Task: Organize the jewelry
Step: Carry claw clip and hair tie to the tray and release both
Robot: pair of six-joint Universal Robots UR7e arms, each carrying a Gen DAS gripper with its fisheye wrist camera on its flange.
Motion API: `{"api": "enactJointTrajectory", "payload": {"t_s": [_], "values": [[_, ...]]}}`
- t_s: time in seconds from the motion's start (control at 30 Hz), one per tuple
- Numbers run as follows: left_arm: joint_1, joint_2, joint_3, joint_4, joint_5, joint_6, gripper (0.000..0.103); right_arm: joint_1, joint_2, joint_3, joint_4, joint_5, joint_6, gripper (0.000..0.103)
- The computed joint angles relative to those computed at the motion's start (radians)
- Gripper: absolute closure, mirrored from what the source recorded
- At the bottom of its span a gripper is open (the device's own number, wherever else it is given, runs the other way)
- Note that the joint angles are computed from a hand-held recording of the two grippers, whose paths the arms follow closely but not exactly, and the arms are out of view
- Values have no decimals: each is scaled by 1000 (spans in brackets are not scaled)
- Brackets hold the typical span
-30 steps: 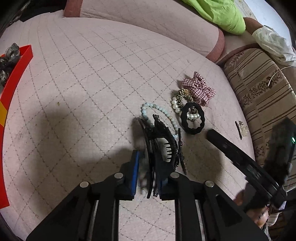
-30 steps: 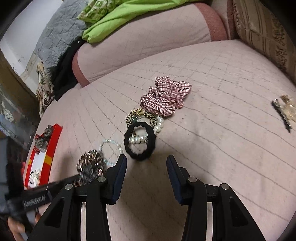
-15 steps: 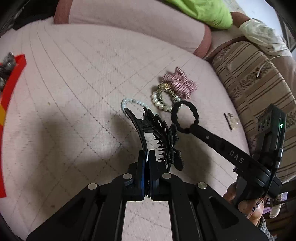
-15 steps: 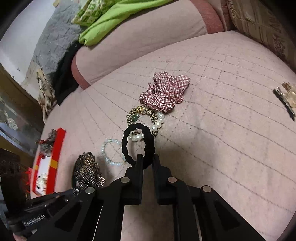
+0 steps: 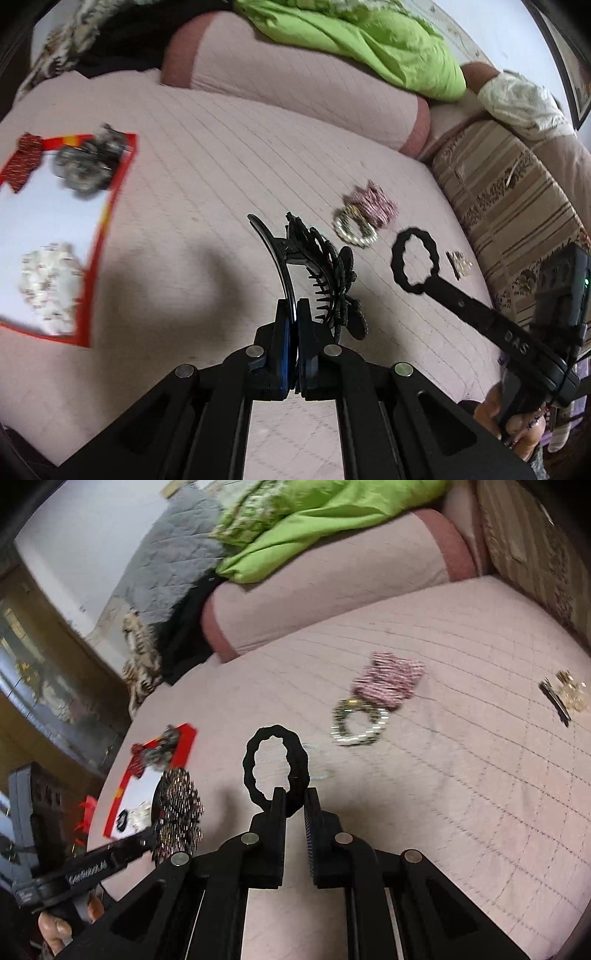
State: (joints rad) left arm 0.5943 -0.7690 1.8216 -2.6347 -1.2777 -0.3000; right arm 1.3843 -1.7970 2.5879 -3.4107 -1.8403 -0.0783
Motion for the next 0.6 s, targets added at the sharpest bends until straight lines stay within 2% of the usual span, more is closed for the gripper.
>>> {"api": "enactJointTrajectory", "payload": {"t_s": [0.17, 0.33, 0.5, 0.6], "values": [[31, -76, 30, -21, 76, 5, 100, 122, 79, -42, 22, -75, 1, 92], [87, -136, 33, -20, 154, 4, 100, 221, 206, -119, 50, -127, -7, 92], [148, -162, 3, 20, 236, 25, 100, 292, 349, -240, 101, -148, -26, 92], [199, -163, -39, 51, 254, 41, 100, 316, 435, -324, 139, -145, -30, 92]]}}
